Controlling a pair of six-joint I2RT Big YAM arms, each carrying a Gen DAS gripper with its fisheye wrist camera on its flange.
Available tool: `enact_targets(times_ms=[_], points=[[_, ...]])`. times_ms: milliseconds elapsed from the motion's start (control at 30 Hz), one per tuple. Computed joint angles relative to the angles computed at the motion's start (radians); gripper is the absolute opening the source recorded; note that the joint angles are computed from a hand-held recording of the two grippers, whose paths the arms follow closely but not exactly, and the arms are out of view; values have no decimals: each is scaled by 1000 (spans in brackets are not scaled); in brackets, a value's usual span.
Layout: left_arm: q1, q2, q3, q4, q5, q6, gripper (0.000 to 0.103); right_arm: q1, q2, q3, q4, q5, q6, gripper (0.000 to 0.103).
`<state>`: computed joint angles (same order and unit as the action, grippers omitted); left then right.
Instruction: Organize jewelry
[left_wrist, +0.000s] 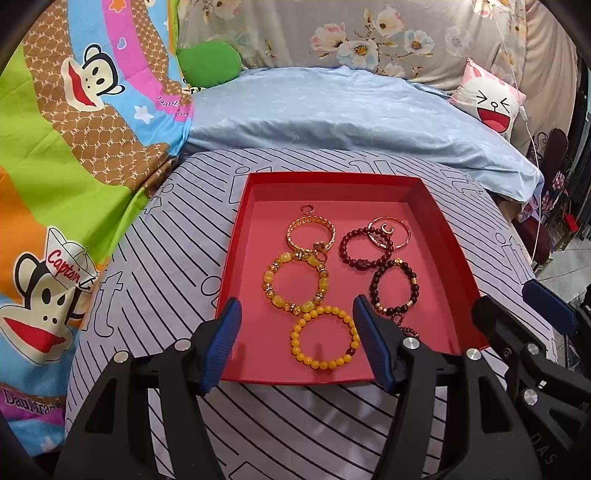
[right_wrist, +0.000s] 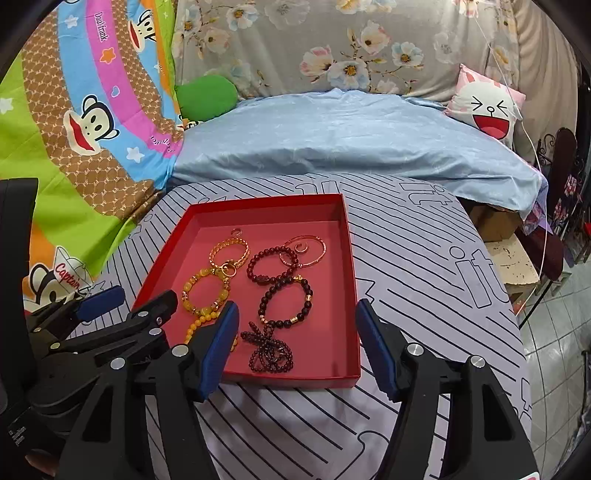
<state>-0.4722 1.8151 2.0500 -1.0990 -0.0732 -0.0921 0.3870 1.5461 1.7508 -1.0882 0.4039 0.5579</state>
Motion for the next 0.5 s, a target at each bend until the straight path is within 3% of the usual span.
enact_targets(times_ms=[500], points=[[-3, -43, -53, 8, -36, -3, 76, 16, -15, -5, -34, 28, 9, 68]])
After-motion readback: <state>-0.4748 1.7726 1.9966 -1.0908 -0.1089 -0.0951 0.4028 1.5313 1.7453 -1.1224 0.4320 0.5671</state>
